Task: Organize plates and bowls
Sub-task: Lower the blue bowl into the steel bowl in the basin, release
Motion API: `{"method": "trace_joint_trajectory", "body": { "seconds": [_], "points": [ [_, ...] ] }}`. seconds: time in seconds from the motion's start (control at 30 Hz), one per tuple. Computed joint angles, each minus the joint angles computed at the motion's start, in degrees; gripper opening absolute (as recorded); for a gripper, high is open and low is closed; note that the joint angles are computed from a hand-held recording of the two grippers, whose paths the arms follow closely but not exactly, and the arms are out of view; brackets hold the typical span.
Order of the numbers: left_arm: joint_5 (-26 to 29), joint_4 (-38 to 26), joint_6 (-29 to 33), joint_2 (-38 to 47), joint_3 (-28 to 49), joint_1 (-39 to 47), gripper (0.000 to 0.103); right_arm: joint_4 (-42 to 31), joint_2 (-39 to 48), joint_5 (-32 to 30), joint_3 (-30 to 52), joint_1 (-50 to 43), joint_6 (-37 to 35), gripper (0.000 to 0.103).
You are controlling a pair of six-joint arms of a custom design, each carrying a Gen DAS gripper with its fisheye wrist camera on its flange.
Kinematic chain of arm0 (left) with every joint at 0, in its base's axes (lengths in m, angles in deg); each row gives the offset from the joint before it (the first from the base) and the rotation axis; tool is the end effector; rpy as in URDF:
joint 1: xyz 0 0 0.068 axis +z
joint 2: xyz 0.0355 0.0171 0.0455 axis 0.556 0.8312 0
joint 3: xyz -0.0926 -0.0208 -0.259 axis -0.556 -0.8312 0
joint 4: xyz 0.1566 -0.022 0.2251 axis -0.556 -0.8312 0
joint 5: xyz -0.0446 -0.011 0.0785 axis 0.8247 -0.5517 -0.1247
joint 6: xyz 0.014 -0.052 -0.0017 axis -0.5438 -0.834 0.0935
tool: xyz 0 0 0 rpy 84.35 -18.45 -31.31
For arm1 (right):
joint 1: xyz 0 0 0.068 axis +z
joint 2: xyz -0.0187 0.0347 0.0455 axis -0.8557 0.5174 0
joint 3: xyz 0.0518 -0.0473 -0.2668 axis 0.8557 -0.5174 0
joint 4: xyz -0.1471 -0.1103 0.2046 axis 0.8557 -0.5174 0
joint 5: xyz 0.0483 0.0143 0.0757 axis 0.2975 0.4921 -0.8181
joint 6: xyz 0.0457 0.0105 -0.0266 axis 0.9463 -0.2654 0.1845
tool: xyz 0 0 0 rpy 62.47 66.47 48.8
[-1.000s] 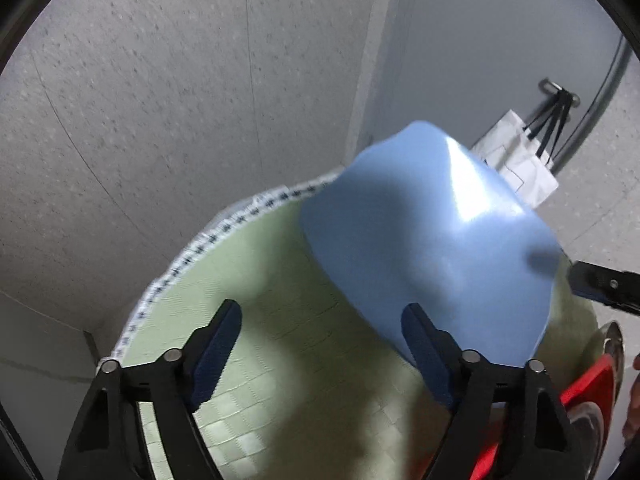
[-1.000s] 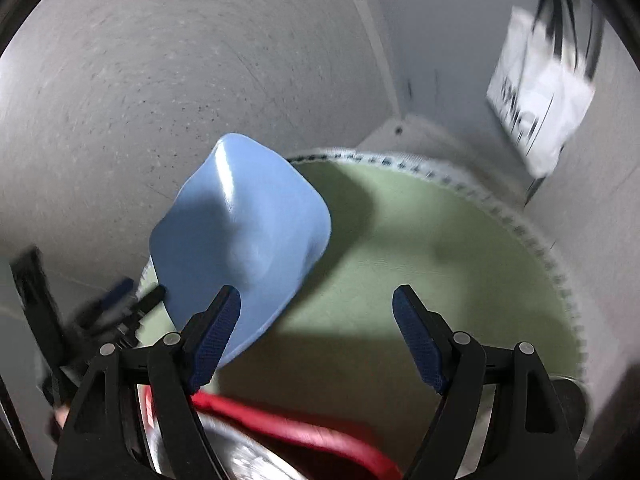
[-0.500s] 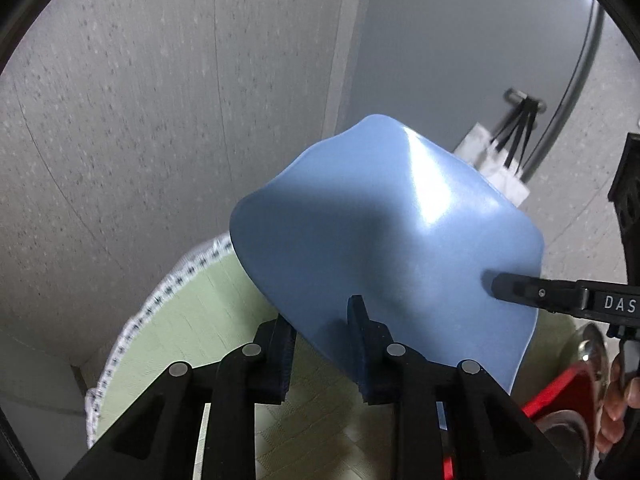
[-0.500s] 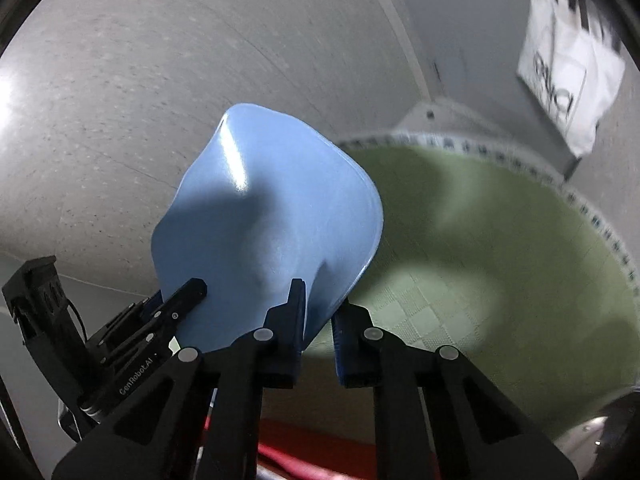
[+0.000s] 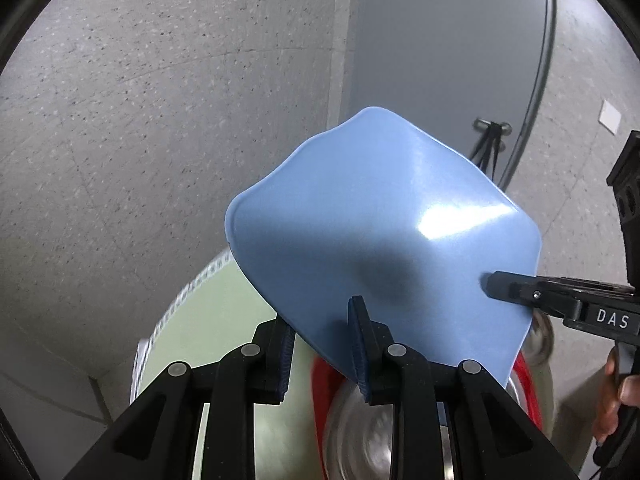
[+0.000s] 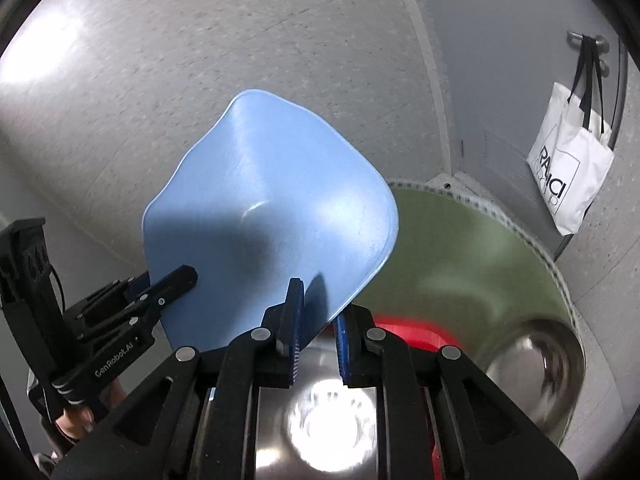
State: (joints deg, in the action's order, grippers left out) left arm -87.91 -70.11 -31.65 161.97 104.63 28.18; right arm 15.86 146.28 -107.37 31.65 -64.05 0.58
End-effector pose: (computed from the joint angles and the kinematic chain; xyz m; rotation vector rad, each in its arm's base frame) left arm 0.3450 -0.0317 0.3047 -0.0350 2.3477 -0.0311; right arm 0.1870 0.0040 0.3207 -0.3385 2.4932 0.7207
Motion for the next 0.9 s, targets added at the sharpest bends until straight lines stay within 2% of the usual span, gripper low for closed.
{"method": "trace_joint_trajectory", "body": {
  "seconds": [0.1, 0.23, 0.37, 0.57, 0.7, 0.9],
  "points": [
    [-2.2, -1.2, -2.5, -5.5, -5.2, -2.9, 0.022, -6.7, -3.8, -2.2, -1.6, -5.3, -7.6, 0.017],
    [-6.7, -6.4, -6.5, -10.7, -8.2, -7.9, 0.024, -15.8, -6.8, -4.1, -4.3, -13.9, -19.4, 0.017],
    [-9.4, -8.2, -11.2, -11.8, -11.0, -12.0, 0.025, -21.2, -8.5, -3.9, -7.1, -19.8, -27.8, 0.018],
    [-11.2, -8.7, -14.8, -9.8, -12.4, -15.0, 0.027, -22.9, -10.6, -2.3, -10.8, -21.7, -30.5, 0.018],
    [-13.0, -11.1, -16.9, -8.2, -11.1, -17.5, 0.030, -21.8, -12.9, -0.8, -12.8, -19.8, -28.0, 0.018],
    [-16.8, -12.4, -20.2, -6.0, -9.6, -21.6, 0.043, -21.5, -13.9, 0.2, -15.2, -19.4, -28.0, 0.022]
  ]
}}
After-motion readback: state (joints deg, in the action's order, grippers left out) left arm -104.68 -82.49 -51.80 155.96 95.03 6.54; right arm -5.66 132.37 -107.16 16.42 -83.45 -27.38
